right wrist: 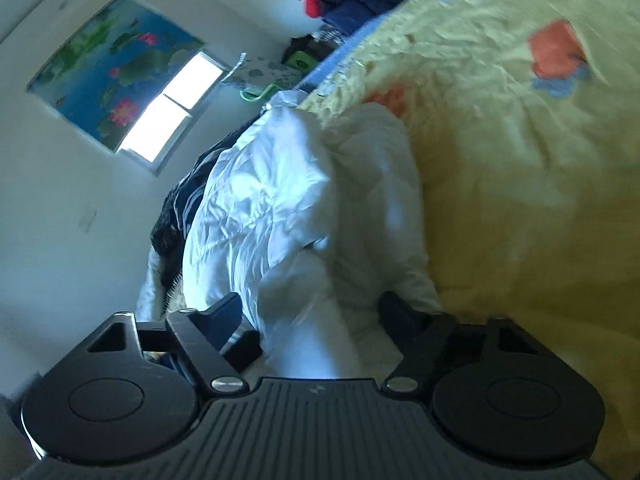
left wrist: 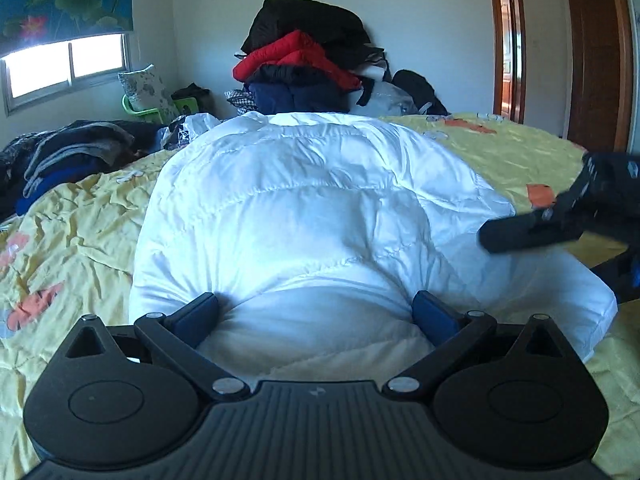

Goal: Fold small clothes

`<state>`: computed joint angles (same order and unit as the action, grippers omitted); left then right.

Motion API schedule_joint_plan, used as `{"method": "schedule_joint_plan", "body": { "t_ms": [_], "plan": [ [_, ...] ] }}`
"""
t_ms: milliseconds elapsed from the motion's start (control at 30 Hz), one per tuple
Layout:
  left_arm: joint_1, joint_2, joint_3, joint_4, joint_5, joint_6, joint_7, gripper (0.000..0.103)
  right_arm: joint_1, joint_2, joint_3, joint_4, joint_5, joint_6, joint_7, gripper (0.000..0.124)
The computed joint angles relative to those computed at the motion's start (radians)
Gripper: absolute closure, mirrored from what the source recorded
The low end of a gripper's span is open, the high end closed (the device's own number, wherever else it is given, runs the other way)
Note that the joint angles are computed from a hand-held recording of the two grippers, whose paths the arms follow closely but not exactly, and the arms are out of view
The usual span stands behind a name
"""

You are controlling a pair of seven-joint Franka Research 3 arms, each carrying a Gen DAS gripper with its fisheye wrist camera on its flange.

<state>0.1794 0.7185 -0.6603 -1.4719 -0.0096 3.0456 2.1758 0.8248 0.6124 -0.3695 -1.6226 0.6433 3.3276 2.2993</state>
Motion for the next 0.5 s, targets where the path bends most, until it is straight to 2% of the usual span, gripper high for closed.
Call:
{"method": "schedule_joint_plan", "body": {
  "t_ms": [33, 67, 100, 133, 167, 200, 233, 267, 300, 333, 367, 400, 500],
  "plan": [
    [-0.009, -0.016, 0.014, -0.003, -0.002, -0.008, -0.016, 0.000, 0.047, -0.013, -0.049, -0.019, 0.053, -0.007, -0.014, 0.051],
    [-0.006, -0.029, 0.016, -0.006, -0.007, -0.012, -0.024, 0.000, 0.129, -0.008, -0.132, -0.028, 0.142, -0.004, -0.063, 0.050],
    [0.017, -0.044, -0.006, -0.028, -0.023, -0.001, -0.023, 0.000, 0.216, 0.005, -0.220, -0.033, 0.243, 0.018, -0.137, 0.051],
    [0.065, -0.054, -0.057, -0.057, -0.045, 0.014, -0.009, 0.000, 0.298, 0.021, -0.307, -0.048, 0.275, 0.041, -0.149, 0.050],
    [0.123, -0.058, -0.121, -0.083, -0.064, 0.022, 0.011, 0.000, 0.364, 0.040, -0.391, -0.063, 0.236, 0.046, -0.095, 0.049],
    [0.184, -0.059, -0.186, -0.114, -0.073, 0.030, 0.024, 0.000, 0.399, 0.042, -0.439, -0.089, 0.128, 0.061, 0.006, 0.047],
    [0.217, -0.069, -0.216, -0.139, -0.100, 0.035, 0.039, 0.000, 0.407, 0.038, -0.453, -0.095, 0.063, 0.072, 0.043, 0.042],
    [0.221, -0.083, -0.211, -0.147, -0.106, 0.026, 0.020, 0.000, 0.396, 0.033, -0.436, -0.082, 0.065, 0.071, 0.011, 0.039],
    [0.198, -0.099, -0.171, -0.139, -0.085, 0.000, -0.038, 0.000, 0.354, 0.020, -0.385, -0.060, 0.035, 0.071, -0.014, 0.030],
    [0.146, -0.128, -0.097, -0.129, -0.101, -0.038, -0.086, 0.000, 0.284, 0.003, -0.300, -0.040, -0.004, 0.078, -0.034, 0.024],
    [0.096, -0.144, -0.029, -0.112, -0.108, -0.078, -0.137, 0.000, 0.219, -0.010, -0.223, -0.019, -0.038, 0.071, -0.048, 0.025],
    [0.072, -0.150, 0.004, -0.104, -0.120, -0.100, -0.161, 0.000, 0.182, -0.005, -0.179, 0.007, -0.050, 0.044, -0.060, 0.025],
    [0.061, -0.156, 0.020, -0.123, -0.158, -0.080, -0.129, 0.000, 0.137, 0.030, -0.137, 0.069, -0.039, -0.040, -0.077, 0.024]
  ]
}}
